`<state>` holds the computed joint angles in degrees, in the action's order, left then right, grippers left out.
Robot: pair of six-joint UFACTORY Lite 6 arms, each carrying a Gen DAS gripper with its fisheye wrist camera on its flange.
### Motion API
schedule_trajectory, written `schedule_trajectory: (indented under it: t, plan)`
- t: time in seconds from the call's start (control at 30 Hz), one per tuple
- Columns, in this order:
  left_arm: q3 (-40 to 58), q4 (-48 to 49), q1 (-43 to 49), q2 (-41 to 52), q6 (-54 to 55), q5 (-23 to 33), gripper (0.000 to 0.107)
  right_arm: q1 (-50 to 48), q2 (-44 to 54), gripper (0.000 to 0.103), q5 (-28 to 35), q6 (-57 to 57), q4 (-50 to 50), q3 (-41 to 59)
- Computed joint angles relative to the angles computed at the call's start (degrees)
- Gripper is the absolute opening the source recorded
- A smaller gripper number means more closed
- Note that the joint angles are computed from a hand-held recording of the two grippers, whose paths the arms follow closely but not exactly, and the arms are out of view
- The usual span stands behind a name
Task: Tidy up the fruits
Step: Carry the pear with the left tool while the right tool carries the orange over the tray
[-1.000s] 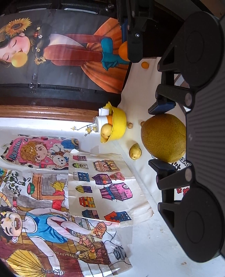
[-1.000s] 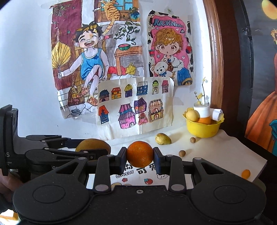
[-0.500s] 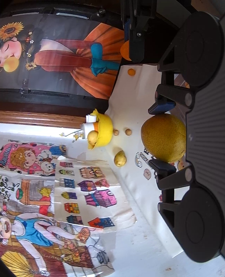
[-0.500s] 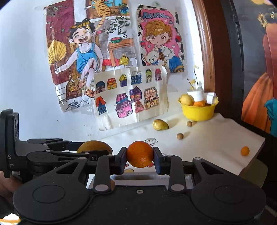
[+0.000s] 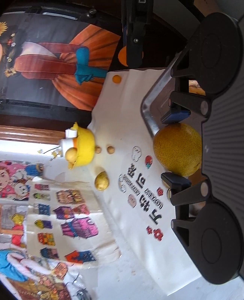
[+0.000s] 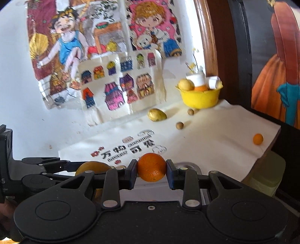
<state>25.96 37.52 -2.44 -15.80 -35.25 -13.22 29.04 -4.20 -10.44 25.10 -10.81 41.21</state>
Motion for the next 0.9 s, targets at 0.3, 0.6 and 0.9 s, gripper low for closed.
schedule_trajectory:
  t: [0.3,0.6,0.9]
  plan:
    - [3.7,-12.6,-3.3,11.6,10.8,-2.4,0.061,-3.6,12.9,0.034,-1.9,9.9,-12.1,6.2]
    - [10.4,-16.2,-4.7,20.2,12.2,-1.4,0.061,-5.6,26.8,0.034,-1.0,23.7,-27.9,18.6]
    - [10.9,-19.5,-4.6,23.4,16.0,-1.4,0.061,-5.1,34.7,0.034,1.3,28.8,-35.5,25.2]
